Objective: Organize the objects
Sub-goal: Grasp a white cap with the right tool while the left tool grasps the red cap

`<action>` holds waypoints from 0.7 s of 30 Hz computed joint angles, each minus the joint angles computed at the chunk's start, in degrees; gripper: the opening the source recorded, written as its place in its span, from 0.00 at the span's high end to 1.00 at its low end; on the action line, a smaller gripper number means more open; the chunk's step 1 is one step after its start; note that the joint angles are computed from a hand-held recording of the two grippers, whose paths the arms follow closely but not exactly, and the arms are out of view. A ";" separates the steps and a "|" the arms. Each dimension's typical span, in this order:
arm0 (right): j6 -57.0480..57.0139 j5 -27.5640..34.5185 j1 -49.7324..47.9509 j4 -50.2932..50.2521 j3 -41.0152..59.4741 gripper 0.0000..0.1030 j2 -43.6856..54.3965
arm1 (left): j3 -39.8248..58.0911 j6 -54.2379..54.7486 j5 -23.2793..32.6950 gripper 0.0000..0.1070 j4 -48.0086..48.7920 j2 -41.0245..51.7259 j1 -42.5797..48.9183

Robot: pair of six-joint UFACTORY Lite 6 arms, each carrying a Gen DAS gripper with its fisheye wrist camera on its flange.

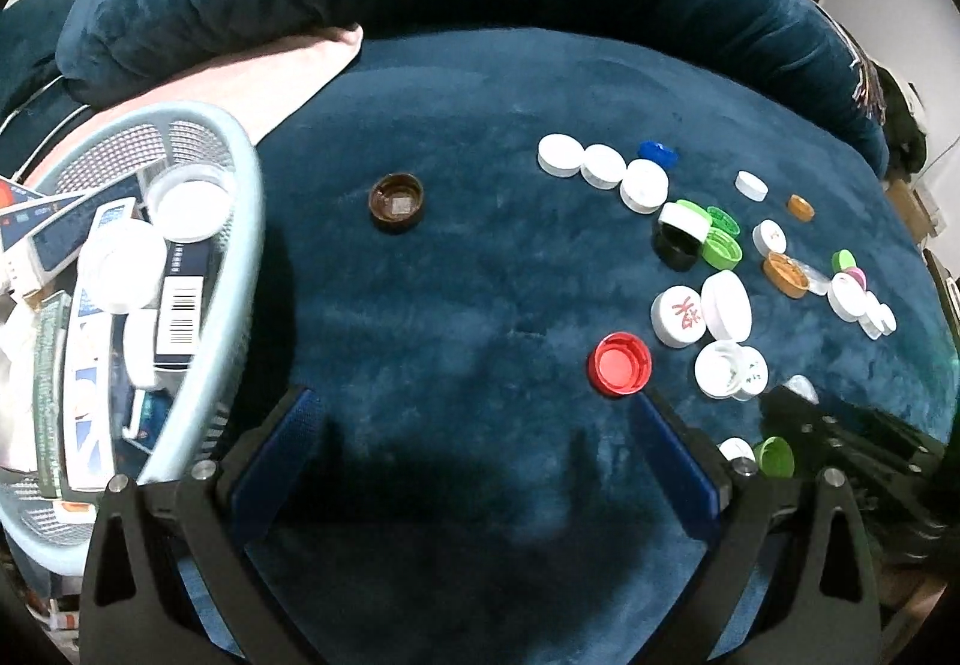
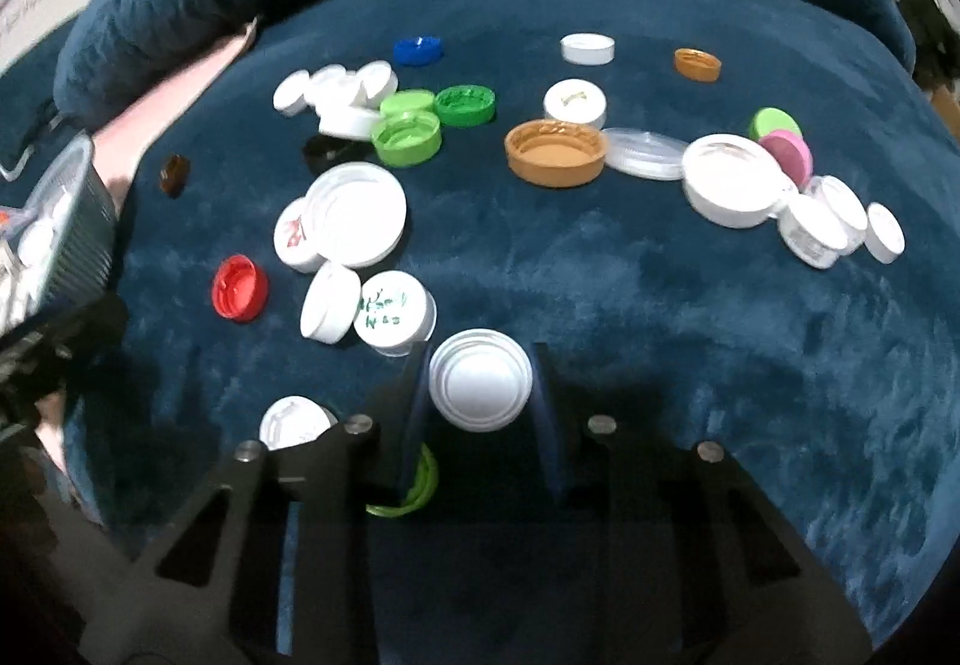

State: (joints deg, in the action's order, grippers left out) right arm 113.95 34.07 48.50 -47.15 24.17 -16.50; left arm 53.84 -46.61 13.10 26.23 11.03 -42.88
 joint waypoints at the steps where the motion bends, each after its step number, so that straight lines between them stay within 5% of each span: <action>1: 0.81 0.49 0.39 0.05 -0.70 0.69 -1.29 | 0.49 -1.47 -0.18 0.04 1.34 0.85 -0.49; 4: 2.19 4.63 2.65 1.72 -3.38 0.69 -6.69 | 1.90 -4.03 -1.66 0.04 3.74 3.72 -2.13; 11: 3.97 10.38 5.23 5.19 -10.98 0.69 -19.07 | 8.63 5.21 -5.20 0.09 -7.01 13.31 -4.31; 14: 3.77 11.03 5.29 5.40 -11.36 0.68 -19.85 | 10.72 0.57 -4.79 0.23 -2.54 15.88 -4.85; 17: 3.60 10.65 4.85 5.03 -11.58 0.68 -19.71 | 10.42 0.91 -5.59 0.72 -2.01 15.24 -4.40; 21: 4.07 10.37 4.35 4.56 -11.35 0.68 -19.57 | 8.35 2.74 -6.56 0.71 -3.31 12.68 -3.79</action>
State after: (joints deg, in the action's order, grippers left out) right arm 118.02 44.45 52.85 -42.60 12.82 -36.07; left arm 62.19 -43.87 6.54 22.91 23.71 -46.67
